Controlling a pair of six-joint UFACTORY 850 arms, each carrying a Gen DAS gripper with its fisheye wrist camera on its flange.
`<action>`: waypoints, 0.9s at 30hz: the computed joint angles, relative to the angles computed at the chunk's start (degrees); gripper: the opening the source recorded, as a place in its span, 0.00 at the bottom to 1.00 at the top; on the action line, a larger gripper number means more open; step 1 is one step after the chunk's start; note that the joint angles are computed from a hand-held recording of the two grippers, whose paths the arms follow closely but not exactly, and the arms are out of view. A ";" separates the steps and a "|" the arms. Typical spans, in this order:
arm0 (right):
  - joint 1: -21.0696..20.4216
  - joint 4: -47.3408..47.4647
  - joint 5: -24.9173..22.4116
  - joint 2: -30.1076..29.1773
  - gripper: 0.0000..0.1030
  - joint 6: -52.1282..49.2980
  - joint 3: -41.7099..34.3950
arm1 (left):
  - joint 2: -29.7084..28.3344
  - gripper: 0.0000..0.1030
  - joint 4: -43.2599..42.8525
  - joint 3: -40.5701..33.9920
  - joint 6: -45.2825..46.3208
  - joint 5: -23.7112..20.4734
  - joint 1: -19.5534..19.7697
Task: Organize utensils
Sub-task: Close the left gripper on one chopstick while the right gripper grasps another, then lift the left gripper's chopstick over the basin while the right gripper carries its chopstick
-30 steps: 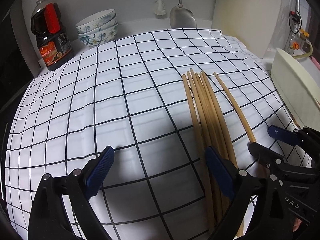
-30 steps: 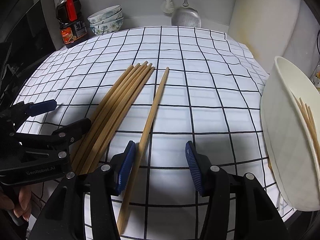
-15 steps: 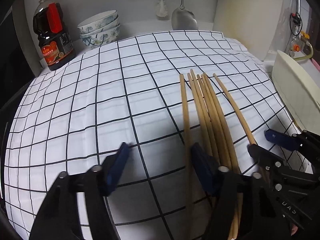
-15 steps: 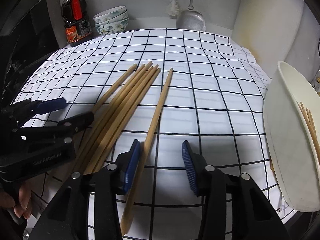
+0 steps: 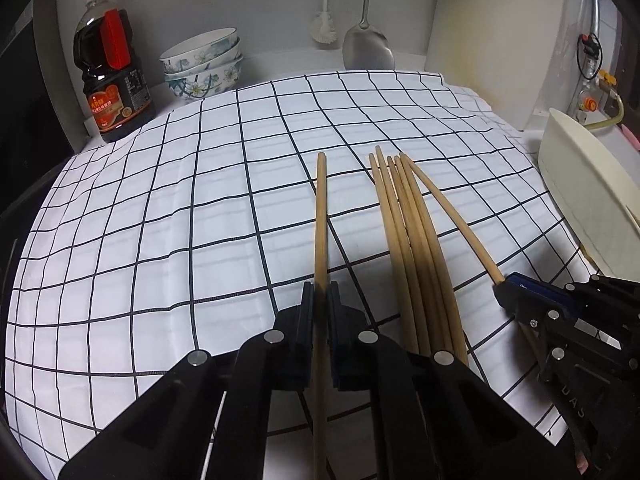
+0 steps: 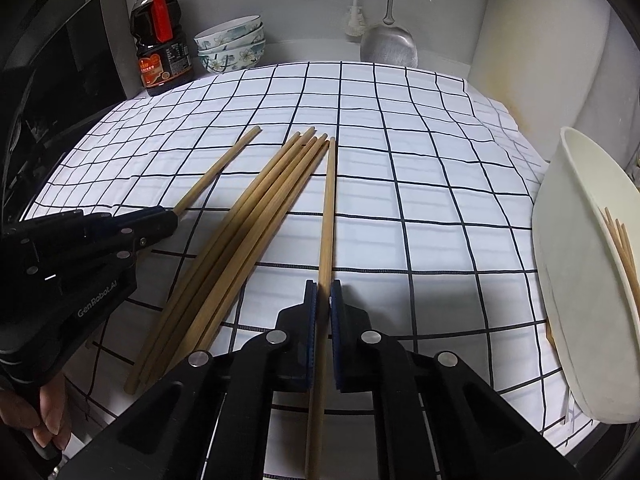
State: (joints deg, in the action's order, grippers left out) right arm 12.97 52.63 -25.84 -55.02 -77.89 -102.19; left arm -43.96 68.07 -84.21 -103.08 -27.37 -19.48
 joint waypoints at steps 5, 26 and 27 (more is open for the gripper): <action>-0.34 2.42 -0.63 0.48 0.06 -0.99 0.23 | 1.06 0.07 3.14 0.78 -3.47 -1.03 -0.39; -4.94 19.76 -2.78 5.45 0.06 -11.29 1.70 | 2.63 0.07 10.72 -4.07 -6.64 -2.62 -3.33; -5.46 20.74 -2.85 5.64 0.06 -11.65 1.51 | 2.32 0.07 10.56 -4.99 -6.05 -2.04 -3.44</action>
